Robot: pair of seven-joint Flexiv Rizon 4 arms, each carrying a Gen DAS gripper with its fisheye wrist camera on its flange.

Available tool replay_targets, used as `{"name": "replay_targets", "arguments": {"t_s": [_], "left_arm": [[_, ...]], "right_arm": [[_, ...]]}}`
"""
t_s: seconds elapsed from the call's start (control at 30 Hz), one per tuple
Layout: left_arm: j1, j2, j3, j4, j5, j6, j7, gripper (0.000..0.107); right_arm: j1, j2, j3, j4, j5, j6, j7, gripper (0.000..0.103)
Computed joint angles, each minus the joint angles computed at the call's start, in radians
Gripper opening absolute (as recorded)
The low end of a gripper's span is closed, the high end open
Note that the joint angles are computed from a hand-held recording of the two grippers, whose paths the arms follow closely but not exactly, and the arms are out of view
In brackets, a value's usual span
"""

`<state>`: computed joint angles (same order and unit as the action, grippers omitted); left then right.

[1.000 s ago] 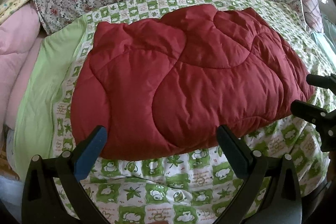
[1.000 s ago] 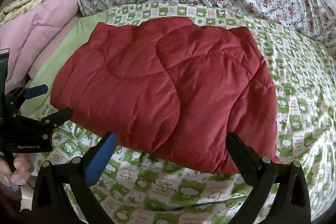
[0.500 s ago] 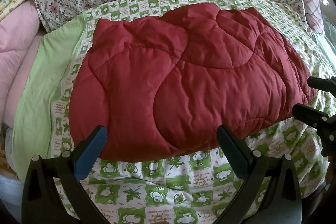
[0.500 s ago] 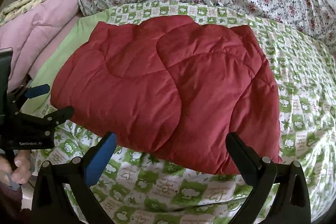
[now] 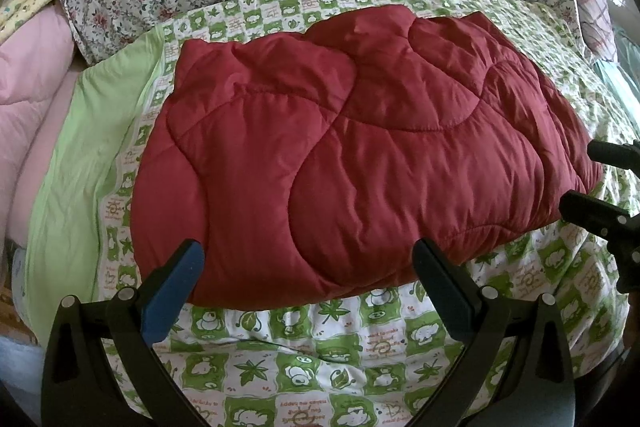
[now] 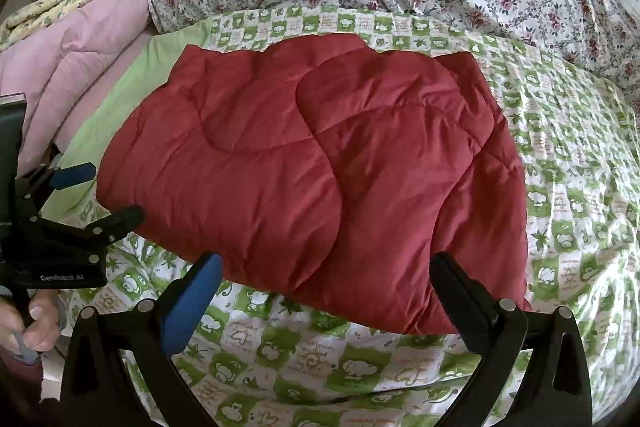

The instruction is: Fold large clothes

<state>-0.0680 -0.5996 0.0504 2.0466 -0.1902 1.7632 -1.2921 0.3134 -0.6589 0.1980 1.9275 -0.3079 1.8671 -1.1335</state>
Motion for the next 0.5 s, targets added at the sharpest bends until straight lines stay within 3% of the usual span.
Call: {"name": "replay_targets", "arguments": {"t_s": [0.5], "left_arm": [[0.003,0.001,-0.002,-0.001,0.004,0.004,-0.005,0.103]], "right_arm": [[0.001,0.008,-0.002,0.002,0.005,0.003,-0.004,0.103]]}}
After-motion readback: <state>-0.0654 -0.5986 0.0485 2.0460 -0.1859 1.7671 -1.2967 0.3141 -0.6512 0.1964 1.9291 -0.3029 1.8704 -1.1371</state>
